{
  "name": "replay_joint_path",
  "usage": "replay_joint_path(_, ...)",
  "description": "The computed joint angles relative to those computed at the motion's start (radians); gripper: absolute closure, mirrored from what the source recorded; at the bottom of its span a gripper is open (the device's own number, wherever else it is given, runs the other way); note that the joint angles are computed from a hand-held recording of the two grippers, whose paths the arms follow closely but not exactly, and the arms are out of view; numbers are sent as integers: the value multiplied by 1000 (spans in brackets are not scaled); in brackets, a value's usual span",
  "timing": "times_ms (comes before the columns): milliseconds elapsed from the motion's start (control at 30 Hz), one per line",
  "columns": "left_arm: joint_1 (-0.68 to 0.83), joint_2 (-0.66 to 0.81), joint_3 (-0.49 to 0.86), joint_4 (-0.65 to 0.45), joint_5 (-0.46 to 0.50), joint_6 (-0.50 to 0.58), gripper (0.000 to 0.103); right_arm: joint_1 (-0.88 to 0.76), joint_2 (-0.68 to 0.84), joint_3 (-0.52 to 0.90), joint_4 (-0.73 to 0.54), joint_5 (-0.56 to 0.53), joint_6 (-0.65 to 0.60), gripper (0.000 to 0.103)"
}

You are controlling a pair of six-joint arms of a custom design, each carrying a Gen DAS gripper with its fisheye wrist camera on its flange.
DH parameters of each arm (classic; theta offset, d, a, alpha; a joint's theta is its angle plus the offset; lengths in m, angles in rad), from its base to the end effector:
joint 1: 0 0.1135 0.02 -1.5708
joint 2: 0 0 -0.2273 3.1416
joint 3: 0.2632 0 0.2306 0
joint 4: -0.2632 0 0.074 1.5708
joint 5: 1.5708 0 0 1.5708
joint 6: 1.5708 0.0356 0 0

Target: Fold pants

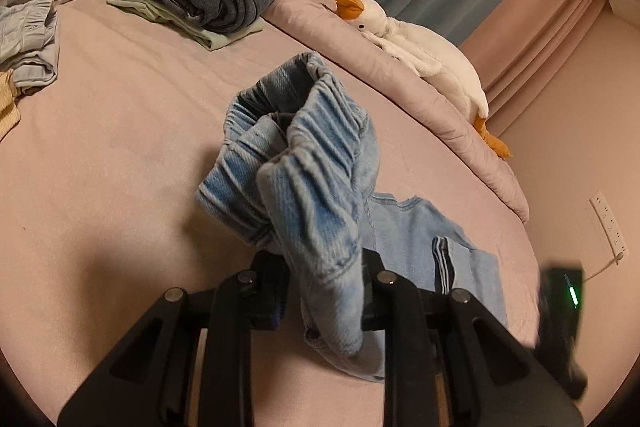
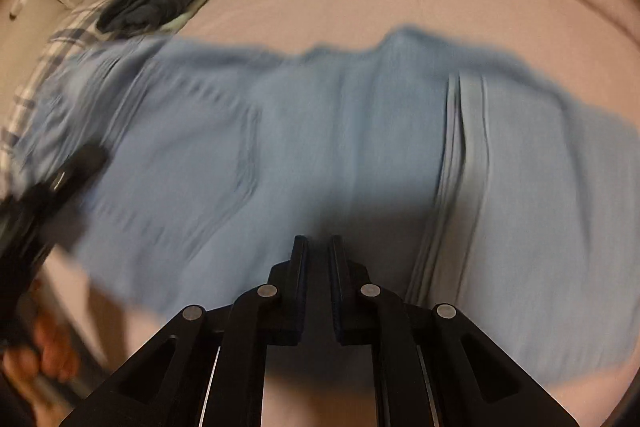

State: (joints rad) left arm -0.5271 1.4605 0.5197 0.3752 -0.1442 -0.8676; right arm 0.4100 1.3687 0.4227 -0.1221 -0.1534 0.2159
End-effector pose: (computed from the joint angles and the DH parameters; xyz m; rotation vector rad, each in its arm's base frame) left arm 0.2332 -0.1298 0.1363 -0.4592 2.1555 -0.6554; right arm 0.1866 0.0871 0.0950 -0.3124 2.6630 0.4079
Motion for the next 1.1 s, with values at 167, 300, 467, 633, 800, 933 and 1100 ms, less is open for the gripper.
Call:
replay_joint_path(167,-57,-8,38,-62,-60,19,81,126,-283,-259,39,97,67,93)
replay_joint_path(300,-113,-52,90,-139,-121,76,81,-208,-280,-262,-6,-311,-67,92)
replay_joint_path(467,-196,-27,187,-185,-181,152,82,-655,-332,-259,-69,-650,-253,62)
replay_joint_path(633,-289,102,352,-230,-213,240,82,-960,77,-131,-63,-956,-421,48)
replay_joint_path(800,-364,320,572,-321,-222,335,76,-1062,459,-10,-89,-1116,-508,40)
replay_joint_path(933,-406,492,736,-429,-187,394,67,-1126,701,190,-498,-1236,-830,28)
replay_joint_path(1100,-429,468,639,-343,-138,414,14,-1001,514,96,-178,-1154,-411,26)
